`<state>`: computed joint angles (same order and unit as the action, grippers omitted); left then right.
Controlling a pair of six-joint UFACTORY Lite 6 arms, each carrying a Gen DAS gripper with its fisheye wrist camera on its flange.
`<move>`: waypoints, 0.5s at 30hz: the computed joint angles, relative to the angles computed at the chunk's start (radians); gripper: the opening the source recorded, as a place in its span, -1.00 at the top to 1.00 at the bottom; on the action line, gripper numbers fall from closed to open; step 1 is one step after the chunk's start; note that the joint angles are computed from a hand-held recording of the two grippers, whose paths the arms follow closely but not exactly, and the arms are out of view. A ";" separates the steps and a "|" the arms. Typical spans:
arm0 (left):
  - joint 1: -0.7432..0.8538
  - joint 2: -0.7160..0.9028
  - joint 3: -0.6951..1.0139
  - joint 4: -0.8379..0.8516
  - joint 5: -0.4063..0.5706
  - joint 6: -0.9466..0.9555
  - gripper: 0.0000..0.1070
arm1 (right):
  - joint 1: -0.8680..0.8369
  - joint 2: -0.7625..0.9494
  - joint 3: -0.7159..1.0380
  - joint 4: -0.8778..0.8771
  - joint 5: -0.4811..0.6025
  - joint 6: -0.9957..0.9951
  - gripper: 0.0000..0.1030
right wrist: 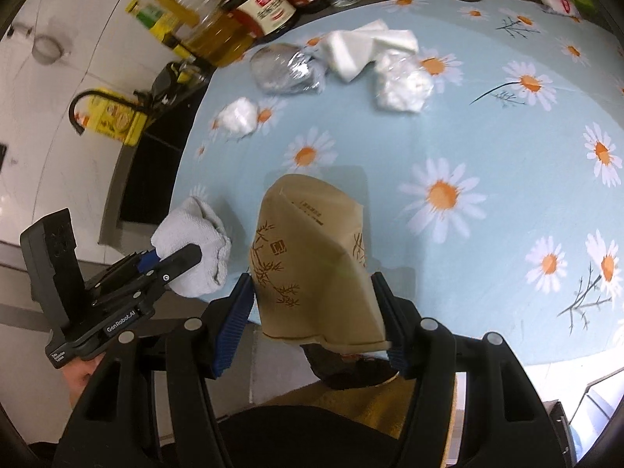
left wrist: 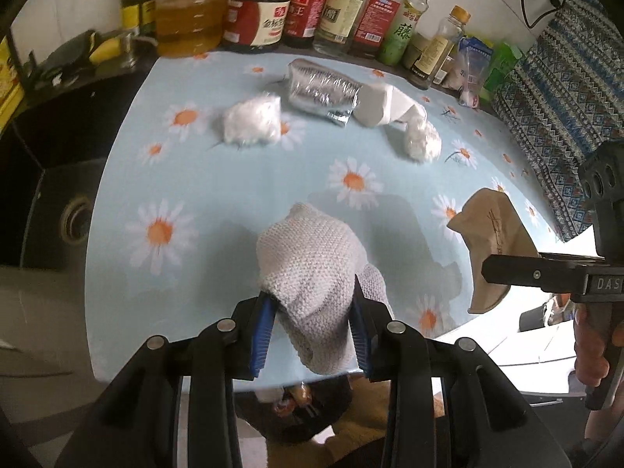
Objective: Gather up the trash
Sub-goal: 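Carry the sleeve and sock down off the table toward the black bin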
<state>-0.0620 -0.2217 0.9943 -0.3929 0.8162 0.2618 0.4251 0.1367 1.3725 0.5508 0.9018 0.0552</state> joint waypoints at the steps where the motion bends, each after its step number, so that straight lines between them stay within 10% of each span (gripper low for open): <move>1: 0.014 -0.029 -0.029 -0.013 0.006 0.016 0.37 | 0.016 -0.008 -0.006 -0.008 -0.005 0.015 -0.18; 15: 0.230 -0.381 -0.350 -0.110 0.185 0.241 0.37 | 0.328 -0.119 -0.167 -0.169 -0.100 0.332 -0.18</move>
<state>0.1676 -0.6026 0.6438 -0.5031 1.0016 0.5025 0.7532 0.0174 1.2054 0.3813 0.8018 0.3867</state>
